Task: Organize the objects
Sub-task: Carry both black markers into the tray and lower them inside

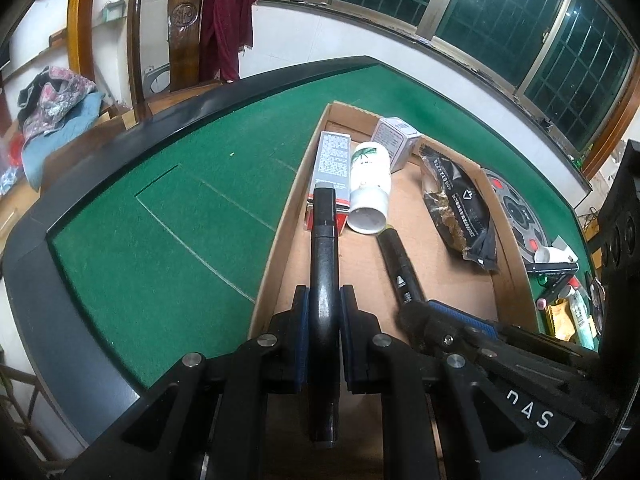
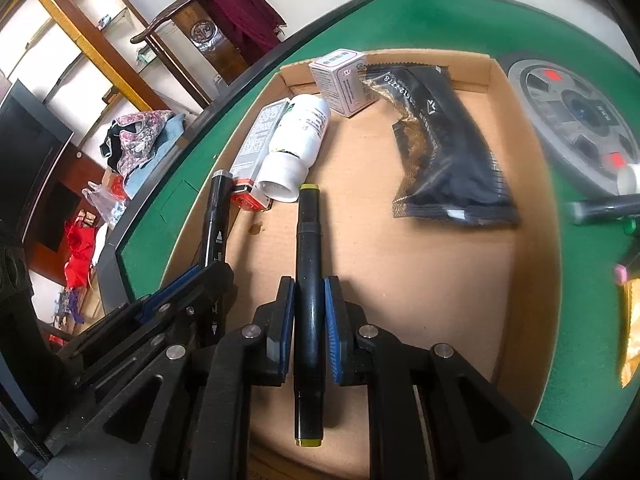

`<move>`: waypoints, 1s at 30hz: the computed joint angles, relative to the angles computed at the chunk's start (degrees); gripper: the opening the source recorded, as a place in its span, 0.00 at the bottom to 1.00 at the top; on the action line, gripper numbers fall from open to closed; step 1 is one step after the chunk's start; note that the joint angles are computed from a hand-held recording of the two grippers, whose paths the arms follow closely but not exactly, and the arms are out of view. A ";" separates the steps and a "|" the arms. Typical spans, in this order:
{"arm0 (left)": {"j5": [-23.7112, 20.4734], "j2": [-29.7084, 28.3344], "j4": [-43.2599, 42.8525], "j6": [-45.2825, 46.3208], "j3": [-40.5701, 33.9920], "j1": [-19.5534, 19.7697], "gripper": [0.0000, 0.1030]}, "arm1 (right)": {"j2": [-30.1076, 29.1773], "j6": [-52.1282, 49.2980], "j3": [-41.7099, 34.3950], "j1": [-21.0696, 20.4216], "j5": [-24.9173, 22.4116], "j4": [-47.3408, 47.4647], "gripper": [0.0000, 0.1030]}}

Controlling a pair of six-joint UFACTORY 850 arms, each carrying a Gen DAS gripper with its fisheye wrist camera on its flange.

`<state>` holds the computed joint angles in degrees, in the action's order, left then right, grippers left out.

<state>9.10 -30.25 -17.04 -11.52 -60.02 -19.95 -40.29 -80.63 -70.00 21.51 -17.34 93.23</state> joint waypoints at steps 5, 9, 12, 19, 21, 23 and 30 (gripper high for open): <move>-0.03 0.93 4.24 -5.06 0.87 -0.07 0.12 | 1.34 -4.66 1.60 -0.31 -0.84 2.65 0.13; 0.61 2.29 0.61 -2.05 1.87 -0.78 0.12 | 2.73 -7.99 3.41 -1.34 -2.93 5.11 0.13; 0.96 3.40 -2.57 0.91 2.43 -1.80 0.12 | 3.88 -9.61 4.99 -2.32 -4.20 6.16 0.13; 0.18 3.89 -13.22 12.74 0.72 -6.02 0.12 | 8.72 -18.03 11.18 -6.03 -6.67 13.12 0.13; -0.44 3.48 -14.50 15.14 -0.36 -7.53 0.12 | 10.33 -20.86 13.15 -8.20 -7.34 15.13 0.13; -0.88 3.11 -18.28 19.67 -1.28 -8.93 0.12 | 11.74 -23.69 14.45 -10.27 -6.97 17.06 0.13; -3.02 1.75 -17.10 20.89 -3.71 -12.66 0.12 | 13.81 -43.05 16.41 -19.63 -5.09 31.42 0.55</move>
